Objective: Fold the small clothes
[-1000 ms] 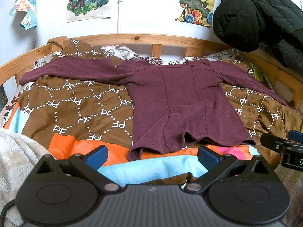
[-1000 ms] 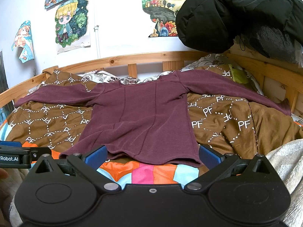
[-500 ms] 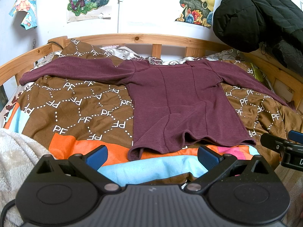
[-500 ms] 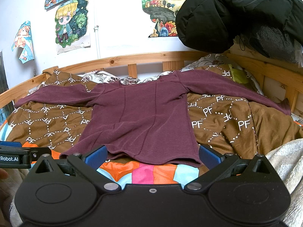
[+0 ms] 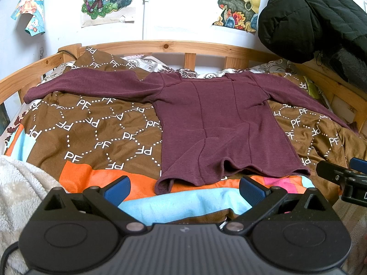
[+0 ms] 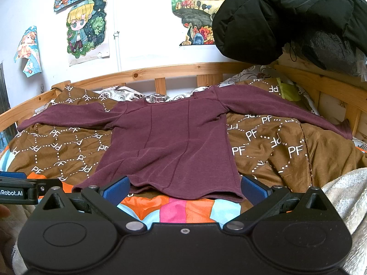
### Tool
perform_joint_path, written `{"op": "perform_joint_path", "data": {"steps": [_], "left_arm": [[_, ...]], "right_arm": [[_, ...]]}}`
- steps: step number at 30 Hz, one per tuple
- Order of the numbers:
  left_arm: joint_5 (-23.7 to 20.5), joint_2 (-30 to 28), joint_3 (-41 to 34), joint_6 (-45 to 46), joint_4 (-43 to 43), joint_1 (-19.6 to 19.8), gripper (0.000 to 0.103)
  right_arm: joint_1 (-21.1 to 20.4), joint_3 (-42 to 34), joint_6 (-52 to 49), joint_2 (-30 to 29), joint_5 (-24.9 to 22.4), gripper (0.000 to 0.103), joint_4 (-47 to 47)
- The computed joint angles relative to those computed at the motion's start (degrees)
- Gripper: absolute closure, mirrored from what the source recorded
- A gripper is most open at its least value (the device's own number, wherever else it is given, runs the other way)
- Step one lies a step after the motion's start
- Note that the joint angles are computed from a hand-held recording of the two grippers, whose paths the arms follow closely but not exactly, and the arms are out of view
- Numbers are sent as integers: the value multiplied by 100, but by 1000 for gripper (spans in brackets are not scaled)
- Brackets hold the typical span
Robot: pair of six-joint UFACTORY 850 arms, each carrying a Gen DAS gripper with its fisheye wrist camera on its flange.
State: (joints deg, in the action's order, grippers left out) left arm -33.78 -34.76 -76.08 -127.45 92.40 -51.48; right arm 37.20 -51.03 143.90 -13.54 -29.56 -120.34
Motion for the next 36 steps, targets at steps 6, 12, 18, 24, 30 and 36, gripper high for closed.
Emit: {"op": "perform_joint_path", "data": {"steps": [6, 12, 18, 24, 30, 36], "left_arm": [[0, -1, -3, 11, -11, 0, 0], [2, -34, 3, 251, -246, 25, 0], [29, -129, -194, 896, -820, 69, 1], [44, -326, -662, 1906, -1735, 174, 1], [-183, -630, -1376, 3365, -2755, 281, 1], [-212, -1037, -2234, 4307, -3133, 449, 0]], "right_arm": [[0, -2, -1, 3, 3, 0, 0], [0, -8, -16, 4, 8, 0, 16], [-66, -151, -670, 13, 271, 0, 773], [-293, -560, -2328, -51, 852, 0, 2236], [-402, -903, -3619, -100, 651, 0, 2848], [-641, -1344, -4479, -236, 442, 0, 3247]]}}
